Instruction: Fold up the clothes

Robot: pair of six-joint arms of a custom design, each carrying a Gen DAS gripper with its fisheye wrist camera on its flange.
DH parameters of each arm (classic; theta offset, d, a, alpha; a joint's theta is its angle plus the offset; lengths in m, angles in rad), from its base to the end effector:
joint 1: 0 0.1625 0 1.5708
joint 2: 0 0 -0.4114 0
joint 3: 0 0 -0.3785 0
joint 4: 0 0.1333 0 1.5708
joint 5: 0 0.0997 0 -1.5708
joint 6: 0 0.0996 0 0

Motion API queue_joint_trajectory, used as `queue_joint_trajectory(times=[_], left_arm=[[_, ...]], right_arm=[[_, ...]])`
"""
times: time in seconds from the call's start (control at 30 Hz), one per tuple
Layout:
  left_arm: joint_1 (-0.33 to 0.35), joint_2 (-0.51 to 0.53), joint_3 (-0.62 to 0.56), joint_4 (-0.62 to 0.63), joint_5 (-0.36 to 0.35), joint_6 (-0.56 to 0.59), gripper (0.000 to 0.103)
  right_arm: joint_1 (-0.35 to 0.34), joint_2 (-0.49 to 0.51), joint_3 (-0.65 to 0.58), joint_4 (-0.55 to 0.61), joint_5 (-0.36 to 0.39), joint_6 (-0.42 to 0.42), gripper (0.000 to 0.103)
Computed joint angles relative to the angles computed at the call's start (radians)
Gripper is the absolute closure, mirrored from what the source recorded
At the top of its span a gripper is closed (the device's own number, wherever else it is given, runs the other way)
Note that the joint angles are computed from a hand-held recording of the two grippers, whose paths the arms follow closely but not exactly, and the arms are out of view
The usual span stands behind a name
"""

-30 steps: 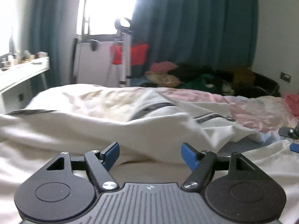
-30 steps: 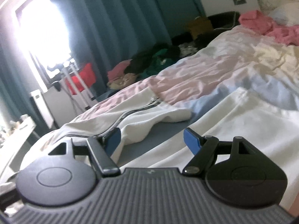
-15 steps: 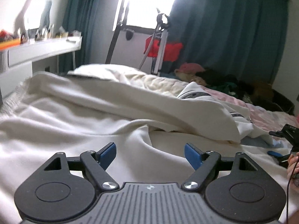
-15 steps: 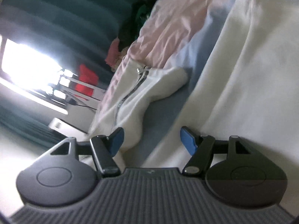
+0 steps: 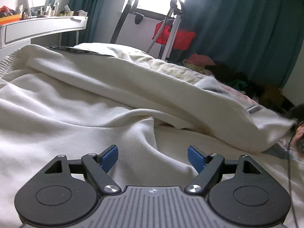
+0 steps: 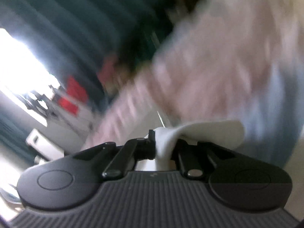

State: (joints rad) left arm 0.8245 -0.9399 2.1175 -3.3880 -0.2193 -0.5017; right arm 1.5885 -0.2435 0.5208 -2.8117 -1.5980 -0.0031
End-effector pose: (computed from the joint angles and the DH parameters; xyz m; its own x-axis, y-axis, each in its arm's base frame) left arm -0.1571 -0.5094 0.1872 -0.7488 -0.5288 -0.3996 0.2106 0.3818 -0.8999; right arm 0.1465 -0.8995 0.1831 -0.9998 0.0029 0.0181 -0.0132 0.5705 -0.8212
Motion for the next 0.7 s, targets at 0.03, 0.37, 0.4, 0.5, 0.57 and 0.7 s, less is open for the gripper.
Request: queue_joint_trajectory(times=[0.03,0.37,0.4,0.5,0.57,0.7], left_arm=[[0.001,0.003,0.0,-0.007,0.0,0.005,0.021],[-0.065,0.027,0.024,-0.053,0.073,0.074,0.021],[-0.074,0.038,0.019,-0.085,0.086,0.114,0.021],[-0.098,0.087,-0.014,-0.238,0.122,0.288,0.021],[-0.107,0.112,-0.048,-0.335,0.13,0.398,0.021],[-0.118,0.137,-0.104,-0.464,0.133,0.555,0.021]], right_arm=[[0.0,-0.024,0.048,-0.105,0.02,-0.029,0.098],[-0.073,-0.156,0.382,-0.328,-0.194,-0.189,0.097],[-0.082,-0.166,0.404,-0.334,-0.185,-0.165,0.097],[-0.08,-0.187,0.438,-0.333,-0.195,-0.176,0.09],[-0.066,-0.21,0.467,-0.331,-0.233,-0.232,0.08],[-0.044,-0.31,0.637,-0.403,-0.234,-0.302,0.02]])
